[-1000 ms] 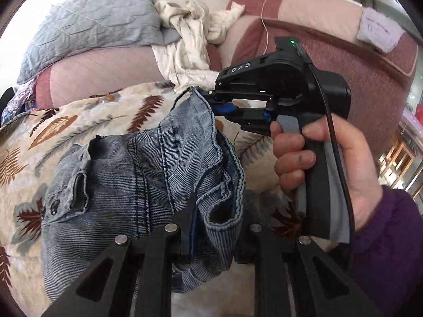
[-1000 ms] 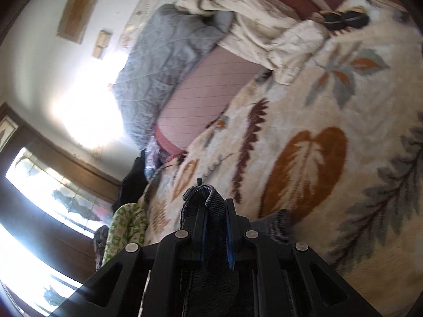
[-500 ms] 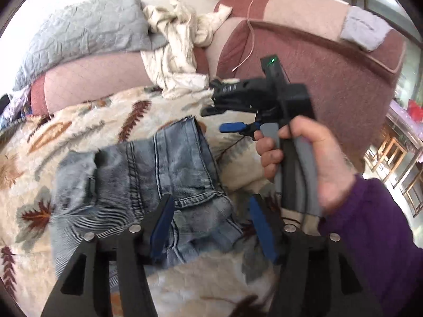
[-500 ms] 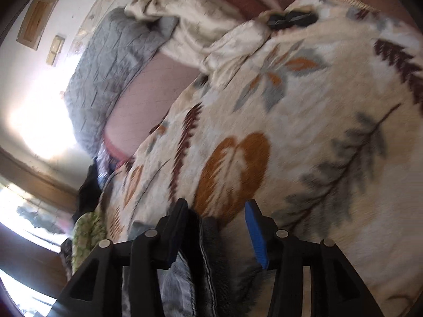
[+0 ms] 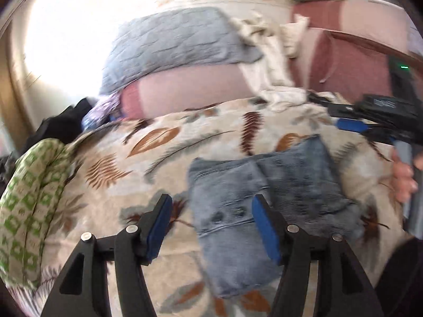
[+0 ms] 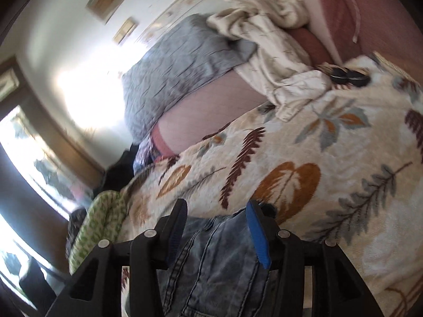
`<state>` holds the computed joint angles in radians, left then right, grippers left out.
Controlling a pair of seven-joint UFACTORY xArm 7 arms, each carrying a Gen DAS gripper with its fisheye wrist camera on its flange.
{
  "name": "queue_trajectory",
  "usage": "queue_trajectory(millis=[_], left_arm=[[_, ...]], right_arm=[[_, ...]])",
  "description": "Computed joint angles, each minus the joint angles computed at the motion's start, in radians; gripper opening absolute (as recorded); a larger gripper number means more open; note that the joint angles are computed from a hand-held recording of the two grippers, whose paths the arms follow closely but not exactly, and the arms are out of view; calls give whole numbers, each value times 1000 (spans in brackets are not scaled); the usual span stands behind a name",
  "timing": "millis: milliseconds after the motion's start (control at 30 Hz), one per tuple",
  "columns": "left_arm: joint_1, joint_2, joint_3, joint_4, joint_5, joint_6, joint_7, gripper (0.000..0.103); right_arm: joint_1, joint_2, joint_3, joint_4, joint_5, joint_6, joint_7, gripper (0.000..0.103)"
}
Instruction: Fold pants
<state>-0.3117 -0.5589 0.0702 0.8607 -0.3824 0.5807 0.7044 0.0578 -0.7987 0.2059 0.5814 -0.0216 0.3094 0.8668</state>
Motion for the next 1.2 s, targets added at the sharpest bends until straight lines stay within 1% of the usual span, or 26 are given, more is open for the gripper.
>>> queue_trajectory(millis=[100,133,233,300,400,633,700,800,900,967,1033,1100,1200], left_arm=[[36,17,-29,-13,33,-24,-48,64],[53,25,-48,-16,52,-31,-82,64],[54,25,-55,-38,76,-49,-101,64],[56,23,-65,-52,101,-61,-112,64],[51,15,-62,-62,119,-65,-122,64],[33,22,-47,-73,126,-83,-125,65],[35,25,-48,-78,126,-92,-132,68],[33,28,-44,-83,124,-100,-138,70],[38,31,-49,-87,132,-103,-145,71],[42,32,-54,-91,141,-105,-151,71],[46,35,-58,-92,149,-101,-160,72],[51,43,-60,-87,154,-88,-173,74],[65,68,-66,-73,162,-46,-203,75]], right_arm=[[26,29,16,30,-15,31,-29,50],[34,40,20,38,-19,39,-36,50],[54,74,34,56,-35,58,-62,50],[35,98,59,70,-54,78,-49,51],[50,148,46,83,-47,72,-41,51],[39,225,56,120,-85,108,-8,51],[36,239,56,125,-94,119,8,51],[28,252,55,127,-111,131,32,51],[31,265,48,131,-120,145,46,51],[37,276,40,133,-119,155,51,54],[43,288,33,135,-118,163,53,55],[48,294,28,137,-120,171,55,56],[52,301,23,136,-123,177,58,57]])
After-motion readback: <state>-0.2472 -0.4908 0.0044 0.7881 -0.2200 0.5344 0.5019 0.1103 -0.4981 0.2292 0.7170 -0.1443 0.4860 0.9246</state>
